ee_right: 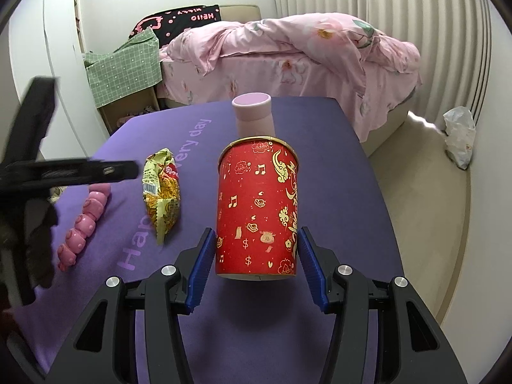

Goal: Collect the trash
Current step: 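Grasp the gold snack wrapper with the left gripper while the right gripper grasps the red cup, then carry the gold wrapper to the yellow trash bag and open the left gripper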

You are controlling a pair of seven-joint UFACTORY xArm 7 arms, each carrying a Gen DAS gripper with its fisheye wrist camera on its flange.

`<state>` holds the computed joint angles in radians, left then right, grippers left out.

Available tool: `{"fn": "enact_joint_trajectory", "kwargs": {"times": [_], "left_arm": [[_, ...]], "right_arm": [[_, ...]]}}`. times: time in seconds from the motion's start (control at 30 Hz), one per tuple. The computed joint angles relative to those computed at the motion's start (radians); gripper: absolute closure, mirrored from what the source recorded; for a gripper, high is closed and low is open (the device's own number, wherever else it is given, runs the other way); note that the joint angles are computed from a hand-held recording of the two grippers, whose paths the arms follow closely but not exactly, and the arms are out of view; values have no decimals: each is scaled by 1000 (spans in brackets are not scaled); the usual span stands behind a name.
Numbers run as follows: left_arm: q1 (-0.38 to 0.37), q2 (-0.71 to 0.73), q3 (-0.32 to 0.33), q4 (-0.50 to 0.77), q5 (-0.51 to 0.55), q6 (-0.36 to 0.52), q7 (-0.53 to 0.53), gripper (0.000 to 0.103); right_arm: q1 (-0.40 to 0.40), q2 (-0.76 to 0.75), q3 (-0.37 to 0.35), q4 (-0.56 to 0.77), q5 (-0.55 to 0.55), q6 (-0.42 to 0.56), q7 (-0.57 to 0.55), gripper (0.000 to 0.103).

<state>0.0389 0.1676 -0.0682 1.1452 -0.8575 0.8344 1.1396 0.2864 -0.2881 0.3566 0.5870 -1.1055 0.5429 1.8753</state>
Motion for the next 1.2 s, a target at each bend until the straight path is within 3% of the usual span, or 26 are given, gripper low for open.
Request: {"fn": "enact_joint_trajectory", "kwargs": {"times": [0.13, 0.27, 0.3, 0.37, 0.47, 0.63, 0.83, 0.97, 1.03, 1.2], "left_arm": [[-50, 45, -14, 21, 119, -106, -143, 46], [-40, 48, -37, 14, 106, -119, -114, 48], [-35, 53, -39, 20, 99, -110, -106, 59], [-32, 56, -39, 23, 115, -103, -89, 70], [-22, 39, -37, 5, 123, -102, -31, 78], [-22, 6, -25, -21, 154, -105, 40, 80], [-35, 40, -27, 4, 166, -110, -20, 79], [-29, 34, -34, -1, 154, -107, -6, 80], [-15, 23, -31, -1, 127, -81, 13, 85], [34, -51, 2, -13, -20, 28, 96, 87]], "right_arm": [[-2, -8, 0, -13, -9, -15, 18, 53], [-5, -22, 2, -28, -6, -25, 35, 53], [-7, -24, 3, -29, -6, -28, 38, 53], [-10, -27, 4, -33, 0, -38, 40, 53], [-16, -26, 6, -31, 5, -45, 32, 53], [-23, -29, 16, -35, -1, -56, 53, 53], [-25, -31, 19, -36, -8, -55, 66, 53], [-25, -42, 22, -40, -4, -52, 65, 53], [-27, -47, 26, -39, -11, -54, 71, 53], [-33, -49, 33, -14, -31, -50, 64, 53]]}}
